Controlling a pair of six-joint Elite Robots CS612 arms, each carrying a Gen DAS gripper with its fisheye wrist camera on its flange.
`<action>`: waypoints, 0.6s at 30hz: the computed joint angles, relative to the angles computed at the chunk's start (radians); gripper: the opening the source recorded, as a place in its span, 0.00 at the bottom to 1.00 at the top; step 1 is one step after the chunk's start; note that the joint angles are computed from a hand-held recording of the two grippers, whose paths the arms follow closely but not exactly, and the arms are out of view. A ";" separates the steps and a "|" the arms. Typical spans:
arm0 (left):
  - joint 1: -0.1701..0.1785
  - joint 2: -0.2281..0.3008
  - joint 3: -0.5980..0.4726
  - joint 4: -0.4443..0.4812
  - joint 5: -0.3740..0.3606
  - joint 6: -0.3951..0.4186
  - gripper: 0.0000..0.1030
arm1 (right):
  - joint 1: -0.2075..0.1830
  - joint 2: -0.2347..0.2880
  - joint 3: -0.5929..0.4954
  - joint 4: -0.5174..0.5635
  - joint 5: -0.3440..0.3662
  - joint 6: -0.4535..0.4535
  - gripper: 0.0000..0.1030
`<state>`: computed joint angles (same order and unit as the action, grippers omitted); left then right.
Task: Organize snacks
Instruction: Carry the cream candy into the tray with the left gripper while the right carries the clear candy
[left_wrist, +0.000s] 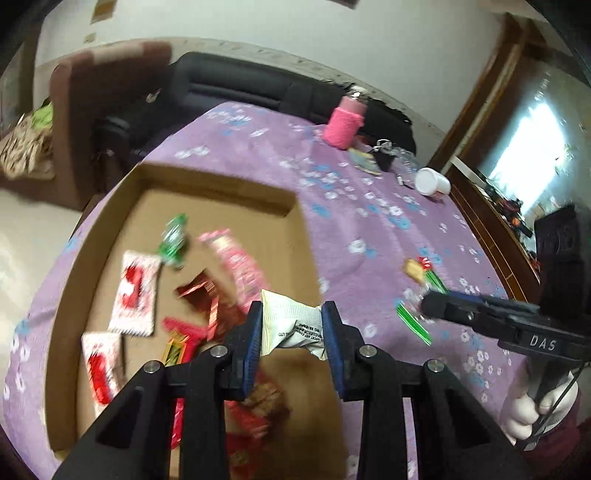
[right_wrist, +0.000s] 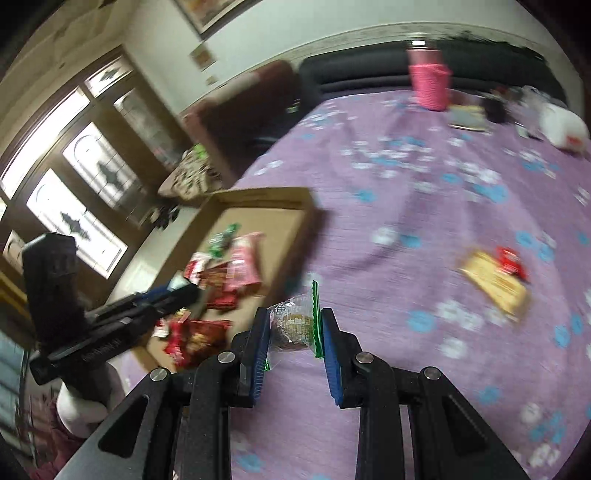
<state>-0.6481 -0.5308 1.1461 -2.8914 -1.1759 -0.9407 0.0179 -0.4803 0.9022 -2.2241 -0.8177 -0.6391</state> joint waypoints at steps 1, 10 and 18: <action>0.000 -0.004 0.012 0.000 -0.002 -0.011 0.30 | 0.010 0.002 -0.005 0.007 -0.006 -0.013 0.29; -0.004 -0.034 0.094 0.009 0.025 -0.101 0.30 | 0.087 0.046 -0.069 0.027 -0.119 -0.062 0.29; -0.013 -0.051 0.143 -0.081 0.035 -0.115 0.56 | 0.104 0.053 -0.051 -0.026 -0.153 -0.061 0.31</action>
